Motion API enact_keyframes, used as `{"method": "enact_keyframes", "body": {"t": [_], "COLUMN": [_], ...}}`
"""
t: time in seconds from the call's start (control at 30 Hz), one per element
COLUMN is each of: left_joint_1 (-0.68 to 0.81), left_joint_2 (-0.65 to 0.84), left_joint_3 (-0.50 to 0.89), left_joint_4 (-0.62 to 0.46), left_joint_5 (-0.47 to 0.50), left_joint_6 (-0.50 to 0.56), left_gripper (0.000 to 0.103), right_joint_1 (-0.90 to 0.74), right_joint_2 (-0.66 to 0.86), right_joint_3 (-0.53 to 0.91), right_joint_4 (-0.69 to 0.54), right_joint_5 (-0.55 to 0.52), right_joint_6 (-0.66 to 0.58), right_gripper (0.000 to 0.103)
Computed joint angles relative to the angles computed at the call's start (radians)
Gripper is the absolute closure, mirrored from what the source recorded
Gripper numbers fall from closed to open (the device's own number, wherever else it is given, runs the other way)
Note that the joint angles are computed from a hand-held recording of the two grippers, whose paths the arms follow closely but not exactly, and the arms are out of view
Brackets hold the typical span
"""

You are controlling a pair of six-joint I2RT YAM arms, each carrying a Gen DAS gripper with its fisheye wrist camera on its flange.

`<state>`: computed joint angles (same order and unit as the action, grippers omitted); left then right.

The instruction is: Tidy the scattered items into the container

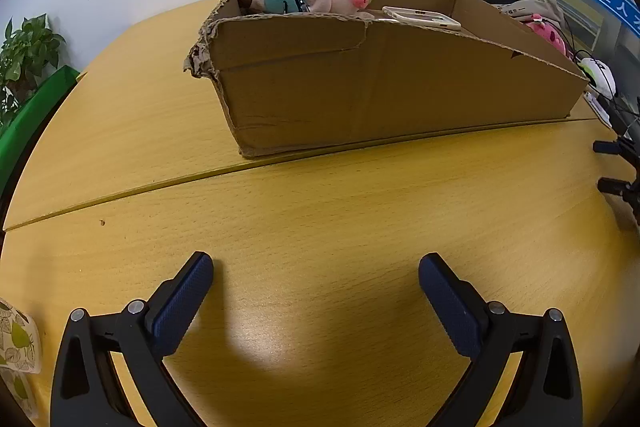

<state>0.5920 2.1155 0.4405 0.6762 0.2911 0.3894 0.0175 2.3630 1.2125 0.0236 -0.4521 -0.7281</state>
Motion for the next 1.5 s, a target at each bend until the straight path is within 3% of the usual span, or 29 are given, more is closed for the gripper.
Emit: {"method": "enact_keyframes", "body": {"t": [1.5], "left_joint_1": [-0.025], "left_joint_2": [0.017], "left_joint_3": [0.009], "left_joint_4": [0.016], "left_joint_5": [-0.017], "left_joint_6": [-0.022], "left_gripper": [0.0], "right_joint_1": [-0.012], "right_joint_2": [-0.017], "right_joint_3": [-0.029], "right_joint_4": [0.018], "right_joint_5": [-0.004], "right_joint_6": [-0.014], "right_gripper": [0.0]}}
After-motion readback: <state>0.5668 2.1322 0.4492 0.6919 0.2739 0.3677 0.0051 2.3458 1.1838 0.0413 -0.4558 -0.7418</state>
